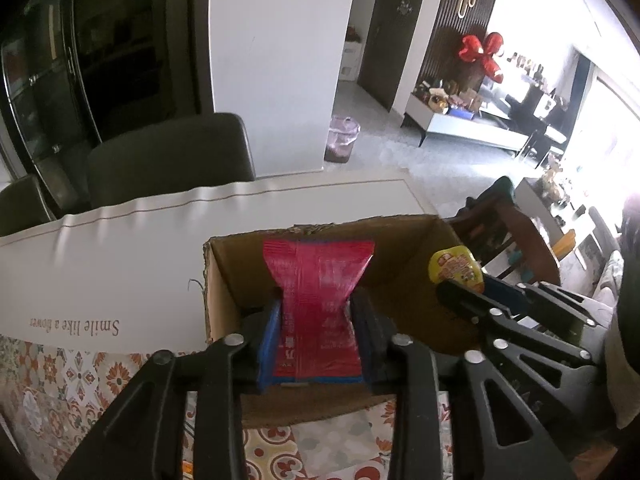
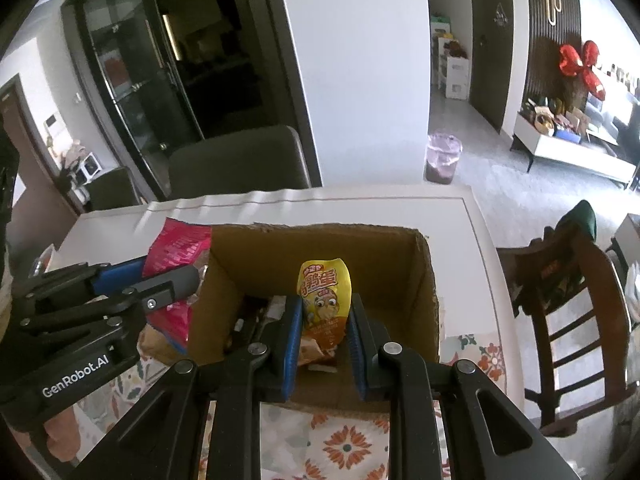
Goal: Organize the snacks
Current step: 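Open both tools to drop the pink packet and yellow snack into the box, then move left tool to orange-white cake packet while right tool approaches wrapped waffle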
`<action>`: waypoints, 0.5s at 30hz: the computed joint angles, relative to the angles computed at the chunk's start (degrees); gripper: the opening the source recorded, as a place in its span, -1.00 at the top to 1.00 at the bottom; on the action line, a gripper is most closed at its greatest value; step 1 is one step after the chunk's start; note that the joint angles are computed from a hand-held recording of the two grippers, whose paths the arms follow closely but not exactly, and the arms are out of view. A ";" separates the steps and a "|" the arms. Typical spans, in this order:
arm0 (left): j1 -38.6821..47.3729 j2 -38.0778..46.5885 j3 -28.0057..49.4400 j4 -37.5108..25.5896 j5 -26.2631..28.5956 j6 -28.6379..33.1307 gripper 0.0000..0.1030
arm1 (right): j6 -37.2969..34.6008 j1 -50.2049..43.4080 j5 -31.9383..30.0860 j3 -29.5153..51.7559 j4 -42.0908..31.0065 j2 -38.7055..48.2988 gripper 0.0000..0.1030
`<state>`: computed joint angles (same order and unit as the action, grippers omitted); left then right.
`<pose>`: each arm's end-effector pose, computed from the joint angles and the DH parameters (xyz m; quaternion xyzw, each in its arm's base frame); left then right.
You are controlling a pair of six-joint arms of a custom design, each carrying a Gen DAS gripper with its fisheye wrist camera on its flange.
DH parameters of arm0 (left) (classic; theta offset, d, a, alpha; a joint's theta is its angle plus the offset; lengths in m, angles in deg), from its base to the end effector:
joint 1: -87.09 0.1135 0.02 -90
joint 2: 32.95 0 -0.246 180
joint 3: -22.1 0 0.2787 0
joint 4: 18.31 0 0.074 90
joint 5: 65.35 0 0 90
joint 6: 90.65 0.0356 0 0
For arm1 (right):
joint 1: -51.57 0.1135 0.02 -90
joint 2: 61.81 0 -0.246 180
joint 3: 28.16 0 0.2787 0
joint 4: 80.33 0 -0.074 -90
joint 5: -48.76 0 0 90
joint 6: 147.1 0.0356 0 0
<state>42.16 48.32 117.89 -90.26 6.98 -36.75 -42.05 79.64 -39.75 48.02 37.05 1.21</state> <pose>0.2275 -0.2117 0.3356 0.0301 0.9490 -0.0679 0.3064 0.2219 0.1173 0.3129 -0.1019 0.9325 0.1160 0.3267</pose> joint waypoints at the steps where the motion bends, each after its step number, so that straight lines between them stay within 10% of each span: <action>1: 0.24 0.26 0.12 -0.39 0.13 0.05 -0.12 | 0.31 -0.19 -0.03 -0.09 0.10 0.26 0.53; 5: 0.03 -0.74 -0.77 -1.33 -1.96 -0.35 -0.25 | 2.40 -0.21 0.92 -0.97 -0.27 -0.20 -0.22; 15: -8.37 -7.38 -1.80 -9.53 -10.04 -5.78 -0.25 | 6.42 3.42 7.85 -4.17 -4.14 -8.71 -0.45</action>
